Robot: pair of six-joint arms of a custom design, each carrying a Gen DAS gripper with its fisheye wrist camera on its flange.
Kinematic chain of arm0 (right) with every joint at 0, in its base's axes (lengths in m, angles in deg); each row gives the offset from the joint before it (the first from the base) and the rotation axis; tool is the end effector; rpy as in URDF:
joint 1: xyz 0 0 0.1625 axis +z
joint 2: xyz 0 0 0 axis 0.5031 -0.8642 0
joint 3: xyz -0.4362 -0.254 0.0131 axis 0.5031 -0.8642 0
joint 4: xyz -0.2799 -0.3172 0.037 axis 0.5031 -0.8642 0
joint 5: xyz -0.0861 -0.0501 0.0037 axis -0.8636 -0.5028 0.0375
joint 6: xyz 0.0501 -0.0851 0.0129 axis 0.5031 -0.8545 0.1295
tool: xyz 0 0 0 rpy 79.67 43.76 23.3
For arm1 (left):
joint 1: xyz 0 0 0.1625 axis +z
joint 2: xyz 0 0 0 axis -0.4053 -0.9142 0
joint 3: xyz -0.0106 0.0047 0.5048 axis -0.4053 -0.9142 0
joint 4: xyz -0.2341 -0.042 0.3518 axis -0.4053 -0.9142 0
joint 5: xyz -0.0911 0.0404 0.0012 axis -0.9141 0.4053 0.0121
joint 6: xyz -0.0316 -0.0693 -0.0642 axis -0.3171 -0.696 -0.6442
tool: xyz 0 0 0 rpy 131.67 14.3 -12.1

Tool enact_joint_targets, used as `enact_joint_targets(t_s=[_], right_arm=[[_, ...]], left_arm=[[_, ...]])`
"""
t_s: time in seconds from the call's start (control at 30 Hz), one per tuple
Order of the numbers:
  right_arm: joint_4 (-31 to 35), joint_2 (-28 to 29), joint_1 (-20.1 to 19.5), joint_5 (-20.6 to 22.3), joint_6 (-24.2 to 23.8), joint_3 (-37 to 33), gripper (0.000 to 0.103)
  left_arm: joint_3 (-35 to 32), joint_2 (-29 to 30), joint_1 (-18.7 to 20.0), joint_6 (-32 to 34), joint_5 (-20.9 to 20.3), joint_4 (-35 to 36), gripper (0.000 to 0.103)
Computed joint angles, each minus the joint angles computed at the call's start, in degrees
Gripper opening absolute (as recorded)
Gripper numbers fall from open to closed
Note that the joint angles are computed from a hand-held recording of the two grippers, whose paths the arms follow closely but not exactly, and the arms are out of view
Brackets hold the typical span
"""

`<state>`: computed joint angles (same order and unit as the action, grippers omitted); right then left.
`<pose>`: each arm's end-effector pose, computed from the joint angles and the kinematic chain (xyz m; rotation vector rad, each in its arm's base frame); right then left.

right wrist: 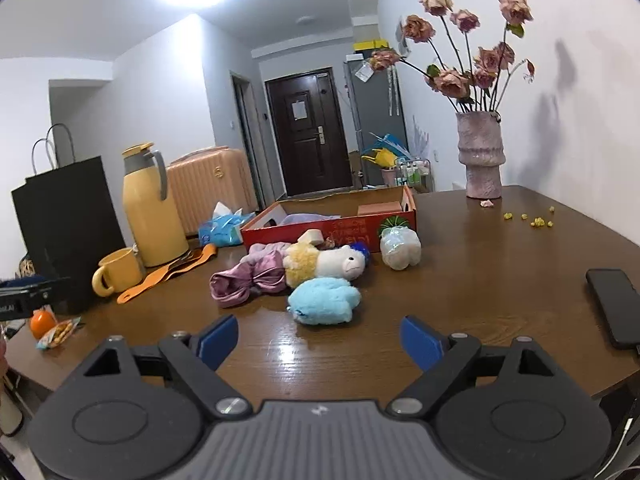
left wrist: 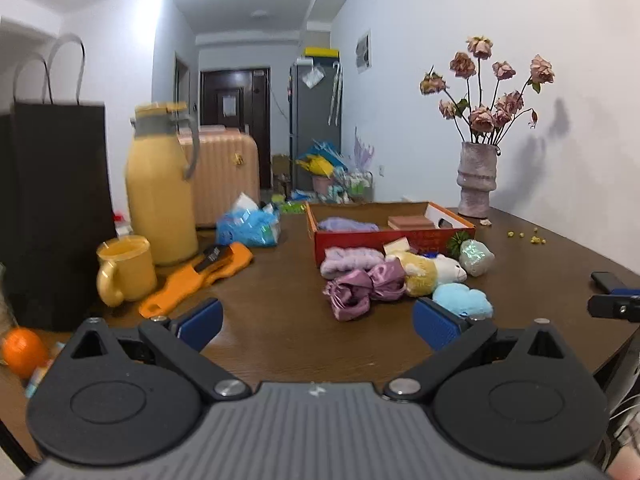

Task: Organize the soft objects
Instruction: 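Grasp the pink satin bow scrunchie with the left gripper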

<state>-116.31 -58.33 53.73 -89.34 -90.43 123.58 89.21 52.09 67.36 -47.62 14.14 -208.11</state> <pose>0.0838 -0.6065 0.2706 0.8994 -2.4382 1.2615 -0.2461 -0.5401 0.1412 0.4409 1.9368 -1.4218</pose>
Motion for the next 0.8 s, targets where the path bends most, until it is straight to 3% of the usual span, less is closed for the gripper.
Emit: enact_joint_targets(t_s=[0.1, 0.23, 0.33, 0.4, 0.63, 0.7, 0.8], right_arm=[[1.6, 1.8, 0.4, -1.0, 0.6, -2.0, 0.086], [5.1, 5.4, 1.7, -3.9, 0.8, -6.5, 0.064], [10.5, 8.2, 3.1, -4.1, 2.6, -11.8, 0.048], [12.9, 10.7, 4.2, -4.1, 2.9, -15.8, 0.041], [22.5, 21.9, 8.8, -4.7, 1.8, -33.9, 0.040], [25.4, 25.1, 9.7, -4.9, 1.4, -38.9, 0.040], [27.9, 29.2, 10.7, -7.4, -0.9, -44.5, 0.040]], left_arm=[[-1.3, -0.7, 2.7, -5.7, -2.1, 7.8, 0.103], [-5.6, -1.3, 7.4, -12.1, -7.0, 18.5, 0.101], [-10.0, -1.5, 10.5, -14.8, -11.6, 23.6, 0.093], [-13.9, -1.0, 12.6, -15.0, -14.6, 25.9, 0.081], [-25.0, -0.5, 19.3, -23.7, -24.0, 44.1, 0.053], [-26.3, -0.3, 20.2, -24.6, -24.4, 48.3, 0.028], [-25.9, -0.4, 20.8, -27.8, -23.8, 51.3, 0.011]])
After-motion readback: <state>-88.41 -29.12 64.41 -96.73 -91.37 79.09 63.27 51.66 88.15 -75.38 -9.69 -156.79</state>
